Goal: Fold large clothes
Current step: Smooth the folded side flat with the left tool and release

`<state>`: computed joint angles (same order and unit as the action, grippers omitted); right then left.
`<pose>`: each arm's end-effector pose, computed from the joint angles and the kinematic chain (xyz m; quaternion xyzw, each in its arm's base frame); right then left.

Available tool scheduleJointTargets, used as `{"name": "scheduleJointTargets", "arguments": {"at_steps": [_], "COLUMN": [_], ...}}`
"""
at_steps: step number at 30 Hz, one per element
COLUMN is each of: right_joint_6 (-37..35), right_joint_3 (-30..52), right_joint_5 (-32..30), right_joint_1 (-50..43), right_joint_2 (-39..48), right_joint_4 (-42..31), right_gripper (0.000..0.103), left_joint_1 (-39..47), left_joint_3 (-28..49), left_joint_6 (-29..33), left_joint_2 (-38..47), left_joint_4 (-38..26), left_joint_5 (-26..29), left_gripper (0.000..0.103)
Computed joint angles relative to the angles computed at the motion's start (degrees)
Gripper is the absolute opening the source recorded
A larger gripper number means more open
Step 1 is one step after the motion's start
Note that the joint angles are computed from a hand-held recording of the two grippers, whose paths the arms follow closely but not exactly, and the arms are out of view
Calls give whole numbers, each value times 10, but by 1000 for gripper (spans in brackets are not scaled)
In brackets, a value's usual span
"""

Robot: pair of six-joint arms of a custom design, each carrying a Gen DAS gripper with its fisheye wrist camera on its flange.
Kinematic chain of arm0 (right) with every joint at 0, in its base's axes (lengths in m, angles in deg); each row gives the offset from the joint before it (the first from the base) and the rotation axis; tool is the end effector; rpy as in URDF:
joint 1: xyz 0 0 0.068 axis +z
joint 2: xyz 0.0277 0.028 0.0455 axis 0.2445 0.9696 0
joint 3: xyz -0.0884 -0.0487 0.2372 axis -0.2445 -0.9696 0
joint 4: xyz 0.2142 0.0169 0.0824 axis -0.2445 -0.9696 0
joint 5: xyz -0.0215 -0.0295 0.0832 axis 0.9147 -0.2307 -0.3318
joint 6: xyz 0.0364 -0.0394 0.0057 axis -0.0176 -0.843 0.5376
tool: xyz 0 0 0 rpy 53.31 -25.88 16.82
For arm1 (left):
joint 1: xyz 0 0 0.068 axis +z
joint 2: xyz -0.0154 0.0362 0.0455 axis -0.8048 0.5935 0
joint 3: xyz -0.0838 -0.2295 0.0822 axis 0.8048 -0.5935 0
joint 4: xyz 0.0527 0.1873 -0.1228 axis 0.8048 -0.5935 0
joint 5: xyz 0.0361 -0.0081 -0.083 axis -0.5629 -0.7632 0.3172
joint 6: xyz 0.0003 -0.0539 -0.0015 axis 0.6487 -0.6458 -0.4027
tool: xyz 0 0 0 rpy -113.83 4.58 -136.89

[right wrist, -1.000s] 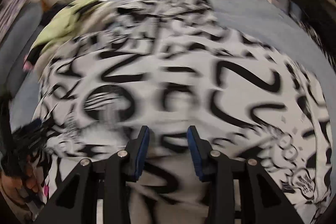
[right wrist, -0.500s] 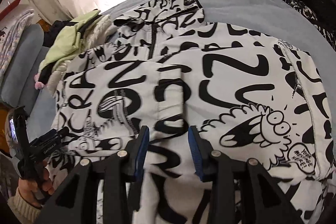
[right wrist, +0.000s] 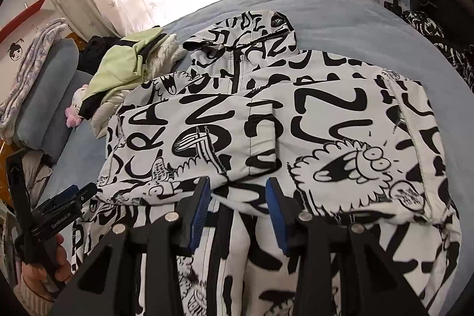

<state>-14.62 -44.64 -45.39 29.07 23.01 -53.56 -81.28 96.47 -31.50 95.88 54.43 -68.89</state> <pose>0.2602 0.0630 0.1195 0.2298 0.9098 0.0822 0.3356 0.3325 -0.1717 0.1294 0.1660 0.9345 -0.0595 0.3093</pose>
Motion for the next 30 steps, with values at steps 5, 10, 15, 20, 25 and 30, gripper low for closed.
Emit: {"name": "scheduleJointTargets", "arguments": {"at_steps": [5, 10, 15, 20, 25, 30], "right_joint_6": [21, 45, 64, 87, 114, 139], "right_joint_3": [-40, -78, -106, -128, -149, -153], "right_joint_5": [20, 40, 62, 90, 105, 136], "right_joint_1": [23, 45, 68, 101, 130, 179], "right_joint_2": [-56, -113, -163, -198, -213, -219], "right_joint_4": [-9, -23, -45, -61, -65, -93], "right_gripper": [39, 39, 39, 39, 39, 39], "left_joint_1": [-10, -21, -31, -37, -24, 0], "left_joint_3": [-73, -121, -160, -205, -257, -292], "left_joint_6": [-1, -3, -6, -5, -4, 10], "left_joint_2": [-80, -139, -188, -231, -280, -316], "left_joint_4": [8, 8, 5, 4, 7, 5], "left_joint_5": [0, -4, -9, -16, -9, 4], "left_gripper": [69, 69, 69, 69, 69, 69]}}
